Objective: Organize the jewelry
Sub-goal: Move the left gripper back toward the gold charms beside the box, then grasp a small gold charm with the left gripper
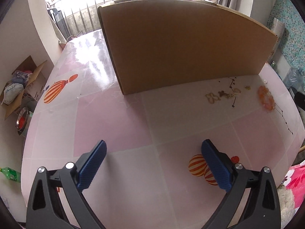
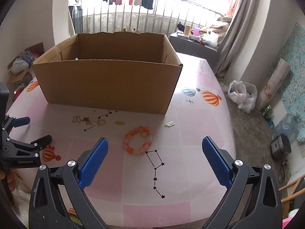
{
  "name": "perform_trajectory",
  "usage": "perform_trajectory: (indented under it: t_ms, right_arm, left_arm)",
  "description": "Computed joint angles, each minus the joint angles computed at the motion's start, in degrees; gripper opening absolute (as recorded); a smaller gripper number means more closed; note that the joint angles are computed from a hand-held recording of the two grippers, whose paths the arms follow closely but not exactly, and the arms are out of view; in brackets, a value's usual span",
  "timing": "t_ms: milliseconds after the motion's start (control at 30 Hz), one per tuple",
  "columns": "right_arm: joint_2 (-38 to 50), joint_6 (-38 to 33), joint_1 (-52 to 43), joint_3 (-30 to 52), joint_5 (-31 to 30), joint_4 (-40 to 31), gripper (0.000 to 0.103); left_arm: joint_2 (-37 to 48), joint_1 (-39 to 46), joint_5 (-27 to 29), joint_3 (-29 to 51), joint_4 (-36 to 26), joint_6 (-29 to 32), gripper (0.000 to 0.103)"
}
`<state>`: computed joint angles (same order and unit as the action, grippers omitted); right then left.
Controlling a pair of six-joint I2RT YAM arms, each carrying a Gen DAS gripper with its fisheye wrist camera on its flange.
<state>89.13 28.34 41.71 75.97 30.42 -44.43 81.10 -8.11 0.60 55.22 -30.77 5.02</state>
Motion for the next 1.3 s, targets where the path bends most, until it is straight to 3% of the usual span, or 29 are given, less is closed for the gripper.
perform_trajectory:
  t_ms: [200,333,467,533,700,833,1067,1300]
  right_arm:
    - [-2.85,-0.56,0.63,-4.39,-5.27,7.69,0.095]
    - [-2.56,-1.65,-0.60,-5.46,-15.38,12.92,0.093]
    - [1.72,-3.79,-1.21,-3.62,-24.11,14.40,0.070]
    - [3.72,-4.26,-1.80,-2.86,-26.97,14.59,0.052]
    - [6.97,-2.48,-5.09,-2.26,-29.07,13.58,0.039]
    - [7.12,-1.86,-7.46,-2.07,-28.21,14.04,0.036]
    - [6.04,-0.72,-8.54,-2.86,-33.56,17.48,0.036]
    - [7.75,0.39,-7.98,-1.60,-35.08,17.85,0.036]
  left_arm:
    - [0.20,1.12,1.46,0.33,-0.67,0.98,0.098]
    - [-0.27,2.30,2.65,-0.61,0.45,2.48,0.098]
    - [-0.45,3.41,3.88,-1.20,1.37,4.19,0.098]
    - [0.54,3.31,4.09,-0.10,0.77,4.66,0.099]
    - [1.83,3.14,3.91,1.49,0.25,4.56,0.098]
    - [1.85,1.85,4.27,2.22,1.76,4.74,0.087]
    - [5.32,-1.72,8.75,7.67,1.54,6.47,0.061]
    - [10.36,-6.07,8.44,12.90,-0.79,9.11,0.044]
